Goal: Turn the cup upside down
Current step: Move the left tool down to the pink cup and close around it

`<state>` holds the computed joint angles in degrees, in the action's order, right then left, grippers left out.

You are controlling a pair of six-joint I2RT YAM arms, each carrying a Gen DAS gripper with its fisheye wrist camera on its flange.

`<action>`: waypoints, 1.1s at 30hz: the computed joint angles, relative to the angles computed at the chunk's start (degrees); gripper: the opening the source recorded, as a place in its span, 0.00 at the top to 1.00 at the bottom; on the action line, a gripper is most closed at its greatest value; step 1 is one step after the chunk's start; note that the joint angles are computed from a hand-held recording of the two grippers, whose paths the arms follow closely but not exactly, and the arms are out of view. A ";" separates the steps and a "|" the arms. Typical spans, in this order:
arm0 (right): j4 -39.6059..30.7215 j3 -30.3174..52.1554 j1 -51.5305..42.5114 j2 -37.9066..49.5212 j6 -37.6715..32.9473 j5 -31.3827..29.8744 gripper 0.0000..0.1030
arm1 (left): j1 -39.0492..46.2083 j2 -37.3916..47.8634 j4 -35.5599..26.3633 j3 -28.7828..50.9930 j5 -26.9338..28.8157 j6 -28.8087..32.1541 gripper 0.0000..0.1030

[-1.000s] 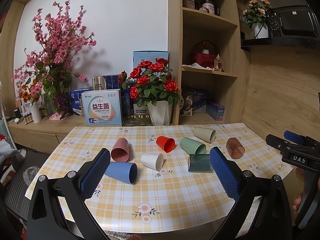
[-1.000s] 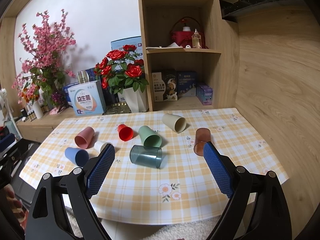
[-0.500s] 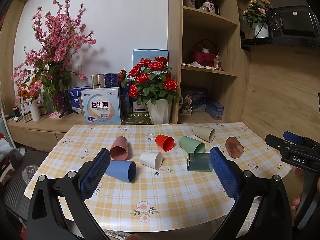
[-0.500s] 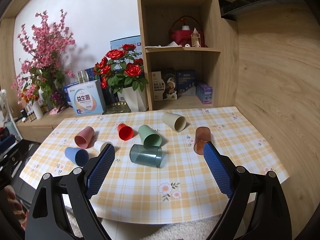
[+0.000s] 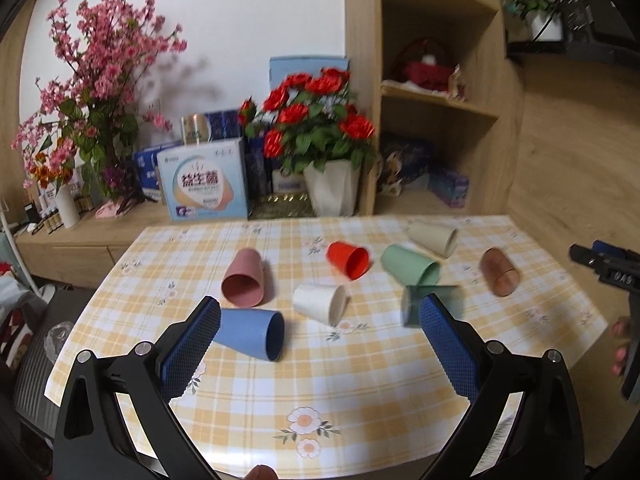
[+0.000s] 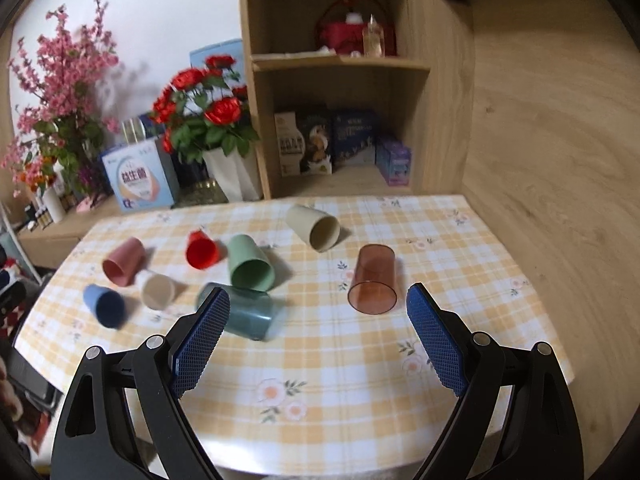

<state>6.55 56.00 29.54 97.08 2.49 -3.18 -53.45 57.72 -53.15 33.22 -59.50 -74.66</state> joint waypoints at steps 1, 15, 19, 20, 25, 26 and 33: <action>-0.57 2.26 -0.72 2.67 -0.51 -0.29 0.16 | 2.53 -0.45 3.20 -1.12 1.13 3.26 0.06; -9.05 25.63 -2.21 26.26 0.16 0.19 0.16 | 50.37 -8.30 35.65 -14.66 35.21 38.60 0.06; -11.54 29.68 -1.02 30.17 -0.08 -0.22 0.16 | 65.30 -2.33 40.59 -12.29 46.17 47.11 0.06; -12.22 30.90 -0.76 31.30 -0.11 -0.48 0.16 | 69.30 1.05 42.32 -10.73 49.52 49.41 0.07; -14.40 34.54 -0.24 34.39 0.31 -1.76 0.16 | 79.13 19.55 46.83 -0.88 60.72 56.61 0.27; -14.78 35.05 -0.23 34.76 0.32 -1.92 0.16 | 80.39 23.59 47.00 1.67 62.66 57.07 0.32; -17.73 37.78 -0.56 36.70 0.59 -3.12 0.16 | 84.27 46.75 43.44 20.03 69.01 58.80 0.33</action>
<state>-11.18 93.78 28.97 133.78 3.08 -6.30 30.83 104.47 -9.70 53.25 9.51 -15.86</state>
